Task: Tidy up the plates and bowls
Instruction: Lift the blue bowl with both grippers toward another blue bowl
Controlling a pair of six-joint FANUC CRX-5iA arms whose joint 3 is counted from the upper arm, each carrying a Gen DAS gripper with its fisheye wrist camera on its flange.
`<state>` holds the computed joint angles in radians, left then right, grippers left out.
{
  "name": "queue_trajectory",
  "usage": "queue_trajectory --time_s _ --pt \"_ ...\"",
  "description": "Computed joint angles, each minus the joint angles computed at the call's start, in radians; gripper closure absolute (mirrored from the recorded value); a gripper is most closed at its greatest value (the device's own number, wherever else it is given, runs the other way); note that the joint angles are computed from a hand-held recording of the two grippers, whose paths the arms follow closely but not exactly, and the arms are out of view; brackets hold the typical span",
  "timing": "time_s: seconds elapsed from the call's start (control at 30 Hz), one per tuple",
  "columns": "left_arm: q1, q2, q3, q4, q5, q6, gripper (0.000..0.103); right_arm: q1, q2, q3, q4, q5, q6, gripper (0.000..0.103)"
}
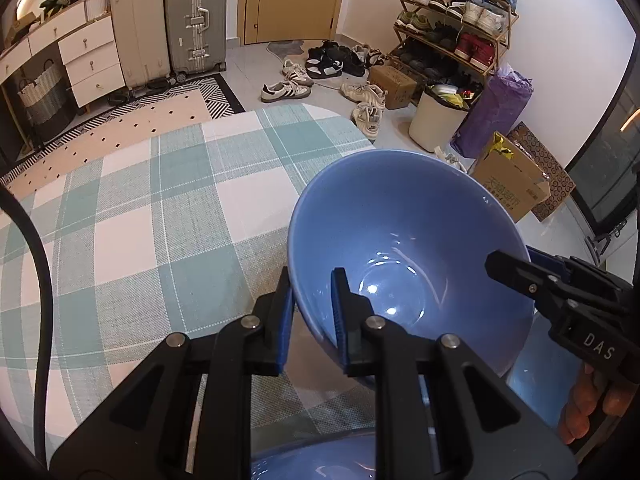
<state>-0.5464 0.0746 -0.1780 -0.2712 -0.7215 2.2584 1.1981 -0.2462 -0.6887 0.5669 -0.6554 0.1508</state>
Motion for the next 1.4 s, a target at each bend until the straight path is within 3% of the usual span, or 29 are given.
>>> queue_trajectory --time_s 0.53,1.07,1.4 --pt "-0.096 -0.120 0.021 -0.190 -0.098 0.163 0.088 0.080 -0.078 -0.036 0.186 -0.052 -0.117 0.066" --pt "-0.270 -0.279 0.034 -0.338 -0.282 0.317 0.088 0.233 -0.158 -0.030 0.276 -0.176 -0.182 0.066" --pt "-0.469 -0.364 0.059 -0.469 -0.477 0.443 0.088 0.376 -0.189 -0.022 0.333 -0.288 -0.258 0.066"
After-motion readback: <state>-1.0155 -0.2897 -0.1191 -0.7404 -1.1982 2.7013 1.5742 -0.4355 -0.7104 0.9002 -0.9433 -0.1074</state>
